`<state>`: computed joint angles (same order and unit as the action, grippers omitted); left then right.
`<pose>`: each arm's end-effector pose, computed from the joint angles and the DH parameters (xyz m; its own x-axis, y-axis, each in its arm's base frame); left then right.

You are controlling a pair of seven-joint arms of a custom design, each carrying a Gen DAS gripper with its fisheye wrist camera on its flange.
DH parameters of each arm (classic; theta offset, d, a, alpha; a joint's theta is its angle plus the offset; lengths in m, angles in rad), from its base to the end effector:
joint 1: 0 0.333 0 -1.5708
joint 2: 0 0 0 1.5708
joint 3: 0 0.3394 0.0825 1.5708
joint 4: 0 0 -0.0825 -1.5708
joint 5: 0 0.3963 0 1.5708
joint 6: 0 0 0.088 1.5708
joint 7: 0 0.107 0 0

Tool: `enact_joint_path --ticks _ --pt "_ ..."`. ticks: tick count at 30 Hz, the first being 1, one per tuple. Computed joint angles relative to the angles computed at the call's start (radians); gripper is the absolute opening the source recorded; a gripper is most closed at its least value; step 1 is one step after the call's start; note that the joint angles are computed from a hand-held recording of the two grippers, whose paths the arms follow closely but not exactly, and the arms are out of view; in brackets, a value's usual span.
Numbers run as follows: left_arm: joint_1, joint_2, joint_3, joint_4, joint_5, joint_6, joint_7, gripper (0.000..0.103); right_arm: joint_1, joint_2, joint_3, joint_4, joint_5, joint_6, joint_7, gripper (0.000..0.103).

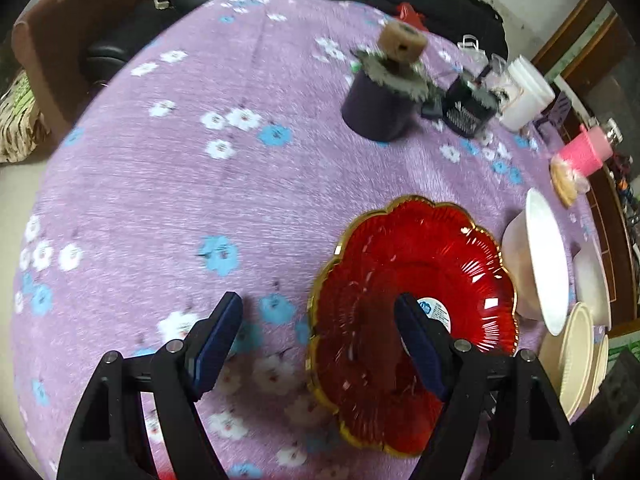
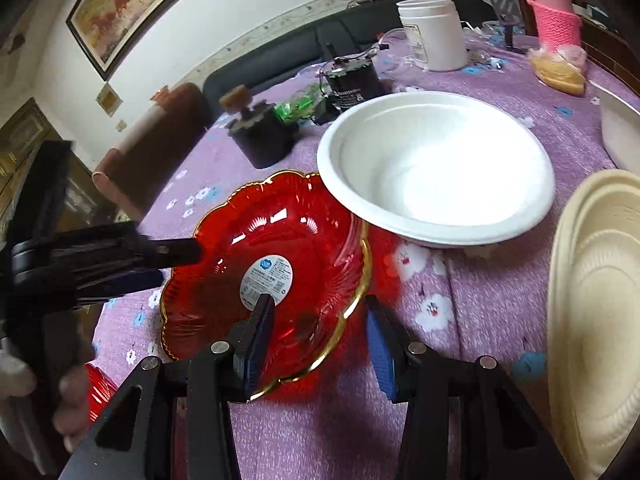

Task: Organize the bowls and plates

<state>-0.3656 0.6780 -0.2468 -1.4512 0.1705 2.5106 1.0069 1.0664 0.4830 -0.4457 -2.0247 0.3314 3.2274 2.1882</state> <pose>0.6603 -0.4118 0.3506 -0.1165 -0.9694 0.2162 -0.9439 0.0403 -0.3278 0.5429 0.3858 0.3329 -0.0526 -0.9072 -0.4175 -0.7615 0.3069 -0.5709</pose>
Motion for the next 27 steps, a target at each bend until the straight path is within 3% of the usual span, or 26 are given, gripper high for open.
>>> enact_joint_path --ticks 5,7,9,10,12,13,15,18,19,23,26,27 --pt "-0.042 0.054 0.011 0.085 0.044 -0.048 0.028 0.077 -0.040 0.003 0.044 0.008 0.013 0.020 -0.028 0.048" --pt "-0.070 0.065 0.025 0.110 0.074 -0.075 0.035 0.070 -0.056 0.002 0.062 0.012 0.020 0.017 -0.042 0.039" --pt "-0.117 0.066 0.070 0.130 0.135 -0.118 -0.005 0.055 -0.012 0.008 0.011 0.009 0.031 0.002 -0.028 0.029" --pt "-0.117 0.058 0.073 0.119 0.143 -0.118 -0.020 0.053 -0.008 0.005 0.005 0.004 0.032 0.001 -0.022 0.026" --pt "-0.101 0.030 0.065 0.074 0.138 -0.090 -0.046 0.037 -0.051 -0.013 0.050 -0.012 0.031 0.021 -0.027 0.021" --pt "-0.091 0.007 0.062 0.040 0.137 -0.071 -0.060 0.035 -0.072 -0.021 0.074 -0.018 0.034 0.034 -0.036 0.020" --pt "-0.083 -0.033 0.063 -0.015 0.149 -0.042 -0.083 0.034 -0.086 -0.032 0.099 -0.025 0.045 0.063 -0.064 0.019" --pt "-0.087 -0.114 0.077 -0.115 0.195 0.005 -0.140 0.034 -0.003 -0.041 0.035 -0.035 0.078 0.092 -0.112 0.019" --pt "-0.084 -0.146 0.078 -0.151 0.206 0.023 -0.162 0.034 -0.001 -0.050 0.042 -0.044 0.086 0.111 -0.128 0.018" --pt "-0.069 -0.274 0.072 -0.305 0.247 0.090 -0.245 0.034 -0.077 -0.106 0.157 -0.086 0.086 0.202 -0.175 0.018" --pt "-0.052 -0.380 0.062 -0.427 0.272 0.133 -0.309 0.035 -0.059 -0.129 0.174 -0.100 0.117 0.238 -0.233 0.018" --pt "-0.048 -0.412 0.060 -0.465 0.285 0.142 -0.333 0.035 -0.077 -0.137 0.205 -0.104 0.107 0.250 -0.241 0.018"
